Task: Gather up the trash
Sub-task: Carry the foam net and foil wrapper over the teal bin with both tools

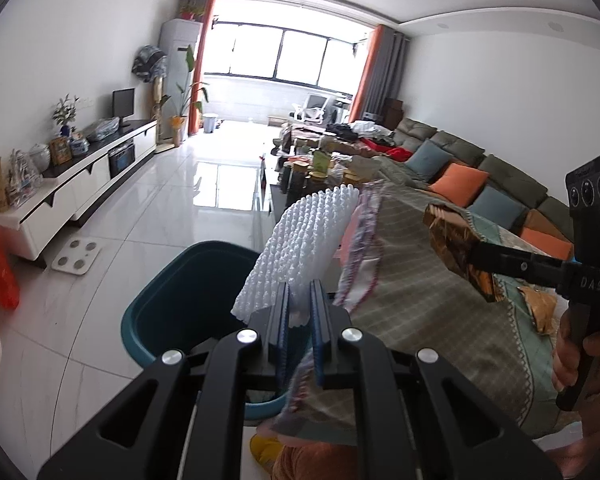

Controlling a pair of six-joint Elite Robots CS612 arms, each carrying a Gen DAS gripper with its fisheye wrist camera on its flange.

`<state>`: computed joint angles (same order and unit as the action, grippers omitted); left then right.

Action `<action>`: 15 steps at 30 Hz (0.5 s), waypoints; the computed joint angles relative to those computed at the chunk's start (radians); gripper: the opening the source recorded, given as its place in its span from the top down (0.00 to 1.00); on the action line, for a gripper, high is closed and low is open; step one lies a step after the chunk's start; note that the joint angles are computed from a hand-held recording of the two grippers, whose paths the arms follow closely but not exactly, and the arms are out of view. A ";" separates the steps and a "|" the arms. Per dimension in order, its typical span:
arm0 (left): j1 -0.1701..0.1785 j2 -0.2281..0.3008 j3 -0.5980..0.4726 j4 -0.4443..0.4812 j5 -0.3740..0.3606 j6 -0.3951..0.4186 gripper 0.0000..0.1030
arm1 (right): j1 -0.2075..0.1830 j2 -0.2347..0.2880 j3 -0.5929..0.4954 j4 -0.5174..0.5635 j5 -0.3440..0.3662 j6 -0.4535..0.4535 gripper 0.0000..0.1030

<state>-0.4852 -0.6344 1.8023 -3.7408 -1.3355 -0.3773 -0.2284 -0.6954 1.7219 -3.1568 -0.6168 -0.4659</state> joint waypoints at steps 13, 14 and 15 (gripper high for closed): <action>0.030 0.016 -0.010 0.051 0.018 -0.040 0.89 | 0.043 0.024 -0.061 0.073 -0.002 -0.018 0.67; 0.031 0.017 -0.012 0.055 0.017 -0.043 0.89 | 0.047 0.027 -0.066 0.075 -0.005 -0.018 0.67; 0.033 0.018 -0.015 0.063 0.019 -0.047 0.89 | 0.050 0.028 -0.070 0.077 -0.007 -0.017 0.67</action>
